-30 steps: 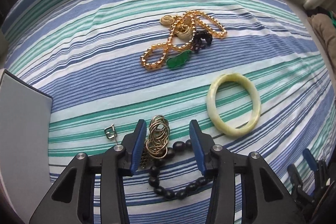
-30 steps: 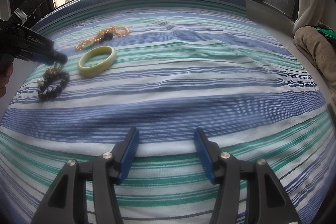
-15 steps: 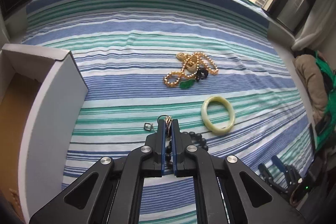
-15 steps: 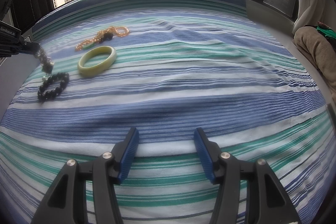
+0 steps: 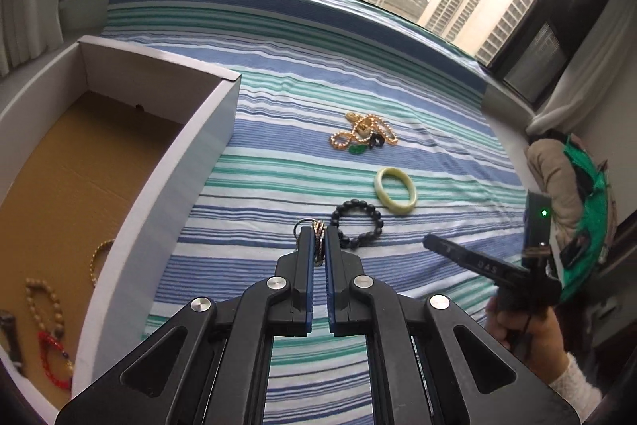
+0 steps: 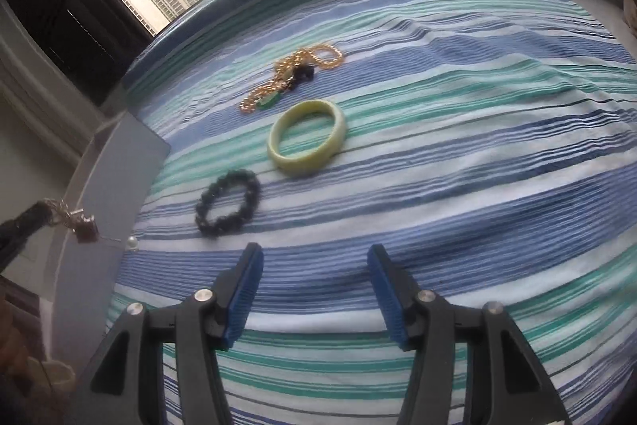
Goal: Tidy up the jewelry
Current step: 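Lift the silver pendant with left tool while right tool grasps black bead bracelet, then carry both items over the white box and open both tools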
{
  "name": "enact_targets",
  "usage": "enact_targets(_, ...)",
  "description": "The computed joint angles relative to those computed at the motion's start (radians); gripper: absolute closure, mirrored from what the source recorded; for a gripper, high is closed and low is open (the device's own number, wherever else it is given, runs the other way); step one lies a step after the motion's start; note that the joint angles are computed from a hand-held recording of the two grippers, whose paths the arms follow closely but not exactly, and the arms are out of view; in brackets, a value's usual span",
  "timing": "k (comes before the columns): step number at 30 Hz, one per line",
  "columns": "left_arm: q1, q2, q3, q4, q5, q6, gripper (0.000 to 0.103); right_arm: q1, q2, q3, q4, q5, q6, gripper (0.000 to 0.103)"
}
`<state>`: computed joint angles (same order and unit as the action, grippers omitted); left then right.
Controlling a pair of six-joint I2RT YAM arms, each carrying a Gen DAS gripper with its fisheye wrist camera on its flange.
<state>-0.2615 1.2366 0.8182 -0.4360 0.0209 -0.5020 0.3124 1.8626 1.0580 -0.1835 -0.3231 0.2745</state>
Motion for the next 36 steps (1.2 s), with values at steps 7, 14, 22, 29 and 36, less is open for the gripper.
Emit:
enact_targets(7, -0.010, -0.173, -0.124, -0.028, -0.037, -0.051, 0.100, 0.189, 0.361, 0.522, -0.284, 0.189, 0.072, 0.067)
enact_targets(14, 0.048, -0.323, -0.141, -0.124, 0.017, -0.042, 0.100, 0.247, 0.309, 0.471, -0.235, 0.327, 0.011, 0.091)
enact_targets(22, 0.285, -0.500, 0.017, -0.377, 0.204, 0.058, 0.100, 0.344, 0.045, 0.476, -0.298, 0.308, -0.138, 0.091)
enact_targets(29, 0.727, -0.479, 0.075, -0.469, 0.341, 0.314, 0.100, 0.501, 0.109, 0.786, -0.418, 0.276, -0.168, 0.091)
enact_targets(36, 0.883, -0.276, -0.080, -0.253, 0.292, 0.394, 0.100, 0.652, 0.492, 1.301, -0.603, 0.238, -0.157, 0.091)
